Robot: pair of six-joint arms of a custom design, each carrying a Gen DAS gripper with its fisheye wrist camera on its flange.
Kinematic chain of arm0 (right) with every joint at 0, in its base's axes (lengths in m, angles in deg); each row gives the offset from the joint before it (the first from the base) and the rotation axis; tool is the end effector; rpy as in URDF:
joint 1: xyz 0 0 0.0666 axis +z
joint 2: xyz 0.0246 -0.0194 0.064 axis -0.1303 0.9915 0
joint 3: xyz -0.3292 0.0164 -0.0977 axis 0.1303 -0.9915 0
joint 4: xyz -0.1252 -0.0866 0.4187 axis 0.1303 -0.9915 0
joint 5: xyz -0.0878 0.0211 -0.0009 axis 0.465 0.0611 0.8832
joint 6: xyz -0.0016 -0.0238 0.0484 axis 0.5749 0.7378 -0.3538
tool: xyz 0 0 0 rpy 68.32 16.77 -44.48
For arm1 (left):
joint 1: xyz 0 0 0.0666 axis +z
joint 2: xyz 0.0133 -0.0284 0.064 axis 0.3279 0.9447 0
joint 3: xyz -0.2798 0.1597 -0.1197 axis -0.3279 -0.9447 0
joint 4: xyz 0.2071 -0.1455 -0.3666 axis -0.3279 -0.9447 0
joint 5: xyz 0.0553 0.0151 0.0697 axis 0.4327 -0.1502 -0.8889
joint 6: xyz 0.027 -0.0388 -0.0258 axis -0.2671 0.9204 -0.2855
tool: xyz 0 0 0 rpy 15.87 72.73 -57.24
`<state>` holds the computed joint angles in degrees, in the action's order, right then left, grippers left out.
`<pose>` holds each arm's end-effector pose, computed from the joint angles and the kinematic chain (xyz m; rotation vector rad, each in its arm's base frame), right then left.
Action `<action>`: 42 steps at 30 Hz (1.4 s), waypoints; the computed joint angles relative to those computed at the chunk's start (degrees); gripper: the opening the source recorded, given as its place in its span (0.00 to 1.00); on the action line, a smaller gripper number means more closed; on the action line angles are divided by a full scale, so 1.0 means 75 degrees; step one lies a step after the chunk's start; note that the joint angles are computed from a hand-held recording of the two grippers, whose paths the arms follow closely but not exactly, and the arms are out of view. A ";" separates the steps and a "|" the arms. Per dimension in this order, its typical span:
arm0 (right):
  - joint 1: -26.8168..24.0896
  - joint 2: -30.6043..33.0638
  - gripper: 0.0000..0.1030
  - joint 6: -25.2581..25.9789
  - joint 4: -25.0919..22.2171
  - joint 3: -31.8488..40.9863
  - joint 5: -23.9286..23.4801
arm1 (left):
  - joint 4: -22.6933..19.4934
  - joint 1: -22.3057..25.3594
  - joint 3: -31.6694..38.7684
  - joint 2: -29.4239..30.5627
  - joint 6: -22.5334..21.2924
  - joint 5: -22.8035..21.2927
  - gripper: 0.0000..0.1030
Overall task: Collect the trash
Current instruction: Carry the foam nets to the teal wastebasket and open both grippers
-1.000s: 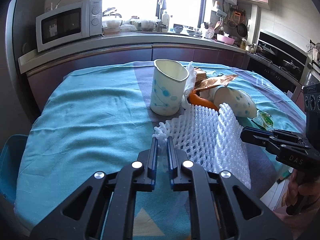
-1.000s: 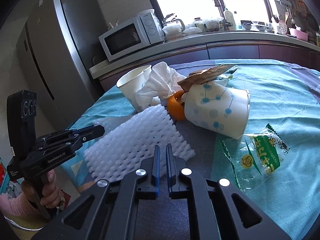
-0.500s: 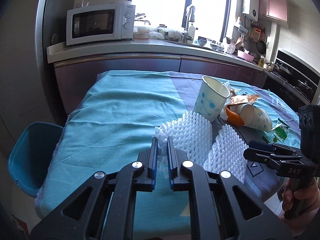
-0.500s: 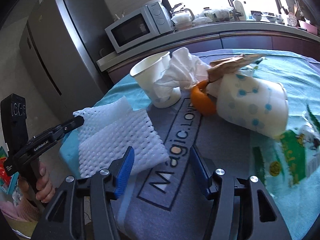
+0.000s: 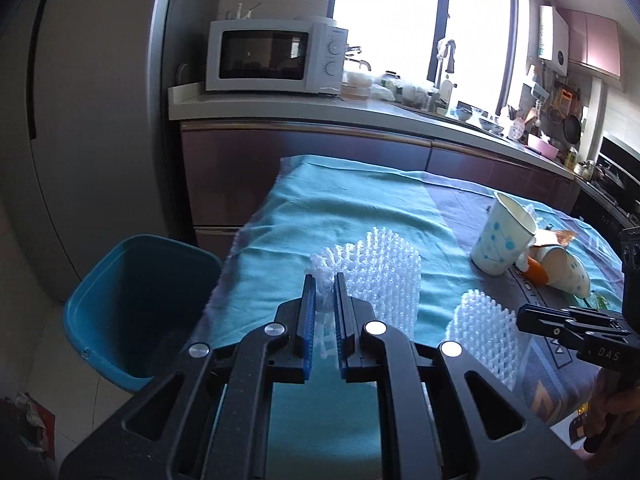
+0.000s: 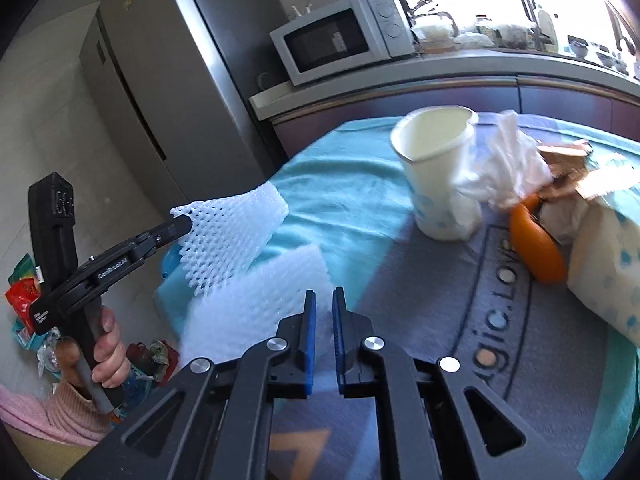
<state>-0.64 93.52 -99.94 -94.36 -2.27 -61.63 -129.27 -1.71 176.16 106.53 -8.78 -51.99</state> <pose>0.4541 0.0666 0.4863 -0.1127 2.2442 0.5721 0.4840 -0.1845 0.5100 0.2292 2.1373 -0.2876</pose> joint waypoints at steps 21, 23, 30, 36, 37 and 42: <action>0.1148 0.3530 0.04 -0.0257 -0.0125 0.4265 -0.1060 | -0.0216 0.2182 0.0158 -0.0037 0.0104 -0.0988 0.09; 0.1267 0.3921 0.04 -0.0265 -0.0305 0.4734 -0.1036 | -0.0296 0.2266 0.0196 0.0088 0.0070 -0.1055 0.09; 0.1710 0.5278 0.04 -0.0100 -0.1266 0.6401 -0.0681 | -0.0494 0.2532 0.0481 0.0636 0.0107 -0.1077 0.10; 0.1954 0.6334 0.05 0.0147 -0.2227 0.7760 -0.0336 | -0.0690 0.2702 0.0849 0.1183 0.0223 -0.0930 0.11; 0.1983 0.6521 0.05 0.0186 -0.2414 0.8022 -0.0275 | -0.0713 0.2681 0.0870 0.1239 0.0281 -0.0988 0.12; 0.2013 0.7180 0.16 0.0210 -0.3138 0.8988 -0.0137 | -0.0744 0.2611 0.0947 0.1530 0.0413 -0.1035 0.33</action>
<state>14.45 147.37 -98.36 -117.90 65.14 -62.66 -134.85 17.87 183.27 118.01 -5.68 -59.75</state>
